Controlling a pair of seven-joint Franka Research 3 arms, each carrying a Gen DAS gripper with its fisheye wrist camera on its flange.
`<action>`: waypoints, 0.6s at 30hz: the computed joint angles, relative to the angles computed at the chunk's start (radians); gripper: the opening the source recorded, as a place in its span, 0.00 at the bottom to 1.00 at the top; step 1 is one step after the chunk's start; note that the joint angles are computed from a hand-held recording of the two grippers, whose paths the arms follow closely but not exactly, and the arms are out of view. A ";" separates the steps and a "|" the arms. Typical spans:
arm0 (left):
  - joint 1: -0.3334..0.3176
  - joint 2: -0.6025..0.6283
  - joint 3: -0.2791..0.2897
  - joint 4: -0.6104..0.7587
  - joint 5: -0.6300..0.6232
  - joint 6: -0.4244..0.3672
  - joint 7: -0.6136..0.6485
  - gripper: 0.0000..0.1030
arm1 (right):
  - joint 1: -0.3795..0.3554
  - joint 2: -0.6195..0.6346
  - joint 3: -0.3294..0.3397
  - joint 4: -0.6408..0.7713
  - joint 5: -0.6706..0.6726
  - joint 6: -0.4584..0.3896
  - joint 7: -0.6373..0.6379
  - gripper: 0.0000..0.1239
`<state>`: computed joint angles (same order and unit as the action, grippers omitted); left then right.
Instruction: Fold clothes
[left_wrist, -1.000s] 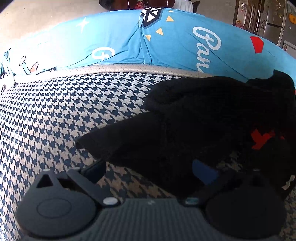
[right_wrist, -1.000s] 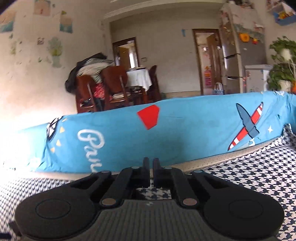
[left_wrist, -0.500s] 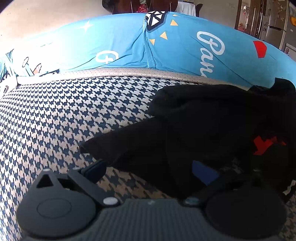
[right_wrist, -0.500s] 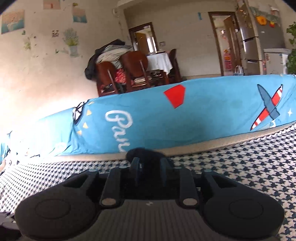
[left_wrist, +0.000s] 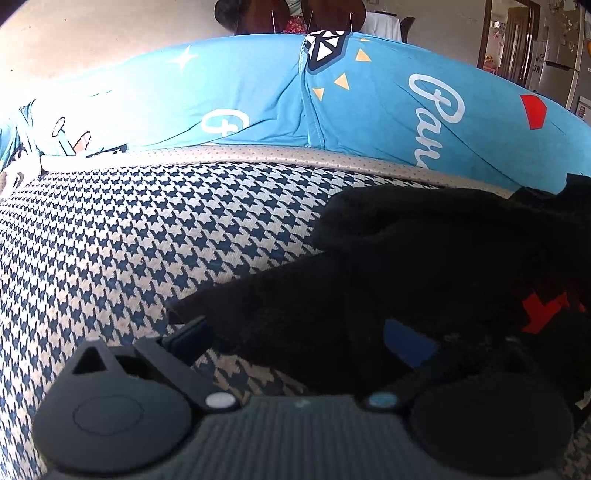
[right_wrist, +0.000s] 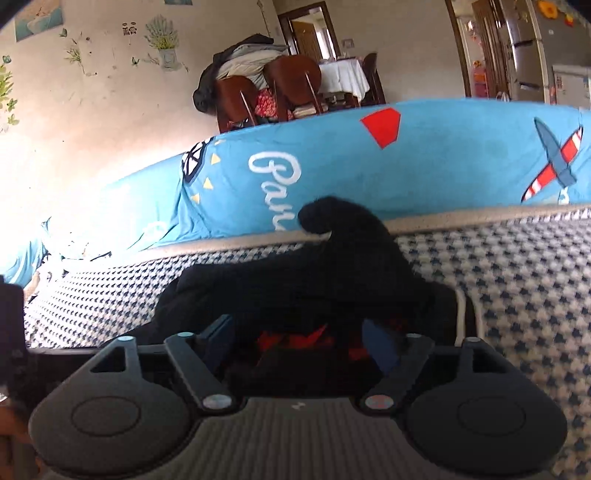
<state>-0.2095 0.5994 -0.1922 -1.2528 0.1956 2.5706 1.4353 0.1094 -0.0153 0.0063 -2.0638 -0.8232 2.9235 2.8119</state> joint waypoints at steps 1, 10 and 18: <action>-0.004 0.004 0.006 0.005 0.005 -0.001 -0.008 1.00 | 0.007 0.002 0.004 -0.007 0.065 -0.003 -0.066 0.67; -0.013 0.039 0.022 0.055 0.027 -0.029 -0.040 1.00 | 0.073 0.083 -0.003 0.051 0.206 -0.110 -0.260 0.71; -0.003 0.039 0.009 0.060 0.006 -0.045 -0.021 1.00 | 0.132 0.131 -0.055 0.100 0.121 -0.220 -0.164 0.50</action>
<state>-0.2128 0.6383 -0.1834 -1.1931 0.2020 2.5259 1.4145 0.2410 0.1160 -0.0485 -1.9641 -0.7022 2.7034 2.6479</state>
